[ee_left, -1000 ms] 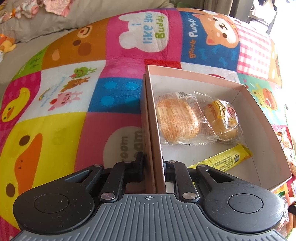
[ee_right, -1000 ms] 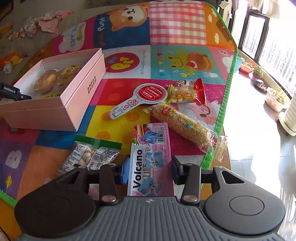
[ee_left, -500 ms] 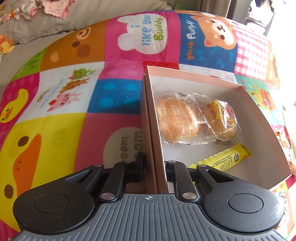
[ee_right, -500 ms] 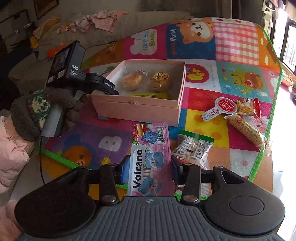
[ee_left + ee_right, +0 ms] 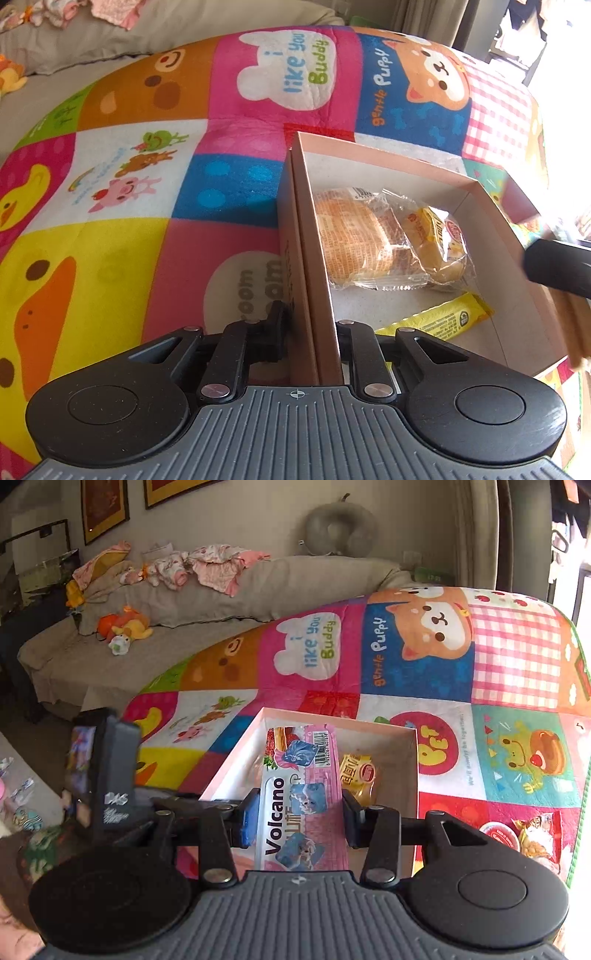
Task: Organize objects
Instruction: 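Lower the Volcano pack into the pink box and open the right gripper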
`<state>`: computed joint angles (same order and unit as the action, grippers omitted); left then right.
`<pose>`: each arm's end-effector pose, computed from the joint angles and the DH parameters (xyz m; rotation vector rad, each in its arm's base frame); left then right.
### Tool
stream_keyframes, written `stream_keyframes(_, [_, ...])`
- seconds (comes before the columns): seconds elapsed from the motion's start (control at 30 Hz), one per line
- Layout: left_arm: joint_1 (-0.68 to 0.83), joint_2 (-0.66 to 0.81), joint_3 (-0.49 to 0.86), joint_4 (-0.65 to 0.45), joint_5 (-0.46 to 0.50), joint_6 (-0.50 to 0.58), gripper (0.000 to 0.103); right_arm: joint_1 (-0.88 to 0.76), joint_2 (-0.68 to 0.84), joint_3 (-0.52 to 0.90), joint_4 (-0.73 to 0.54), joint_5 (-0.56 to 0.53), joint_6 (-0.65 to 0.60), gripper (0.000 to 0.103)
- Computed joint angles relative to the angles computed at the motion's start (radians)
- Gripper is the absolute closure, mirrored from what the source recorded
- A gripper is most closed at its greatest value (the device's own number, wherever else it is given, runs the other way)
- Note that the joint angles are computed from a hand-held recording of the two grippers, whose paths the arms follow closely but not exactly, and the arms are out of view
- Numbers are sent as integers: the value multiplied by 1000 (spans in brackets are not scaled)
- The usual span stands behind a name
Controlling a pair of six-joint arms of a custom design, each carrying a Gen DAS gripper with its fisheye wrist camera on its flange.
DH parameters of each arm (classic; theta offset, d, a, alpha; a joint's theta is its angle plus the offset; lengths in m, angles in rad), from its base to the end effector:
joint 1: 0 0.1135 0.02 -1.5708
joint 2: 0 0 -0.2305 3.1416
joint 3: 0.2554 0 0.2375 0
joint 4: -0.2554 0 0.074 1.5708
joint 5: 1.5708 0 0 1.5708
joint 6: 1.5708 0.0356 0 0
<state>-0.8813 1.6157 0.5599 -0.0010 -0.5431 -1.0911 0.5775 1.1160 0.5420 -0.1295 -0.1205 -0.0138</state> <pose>0.1714 -0.1790 0.0824 -0.4280 2.3800 -0.1580 0.1884 0.1279 0.1754 -0.7331 2.1859 0.4303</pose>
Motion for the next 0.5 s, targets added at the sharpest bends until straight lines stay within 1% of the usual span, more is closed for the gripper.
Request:
stream_keyframes(0.03, [1, -2, -2, 1, 2, 2, 84, 5, 111, 34, 69, 18, 24, 60])
stream_keyframes(0.1, [5, -6, -7, 7, 8, 7, 84, 5, 281, 103, 150, 23, 64, 60])
stream_keyframes(0.17, [6, -10, -14, 14, 11, 9, 83, 1, 404, 161, 190, 13, 91, 60])
stream_keyframes(0.23, [4, -9, -15, 17, 9, 9, 83, -5, 475, 197, 196, -13, 106, 60])
stream_keyframes(0.3, [2, -6, -12, 14, 7, 5, 83, -16, 477, 181, 215, -41, 106, 58])
stream_keyframes(0.37, [0, -5, -10, 12, 5, 2, 83, -26, 430, 137, 230, -54, 81, 55])
stream_keyframes(0.43, [1, -7, -13, 16, 6, 2, 83, -48, 337, 78, 228, -55, 56, 54])
stream_keyframes(0.5, [1, -6, -12, 13, 5, 1, 83, -104, 217, 15, 200, -91, 21, 53])
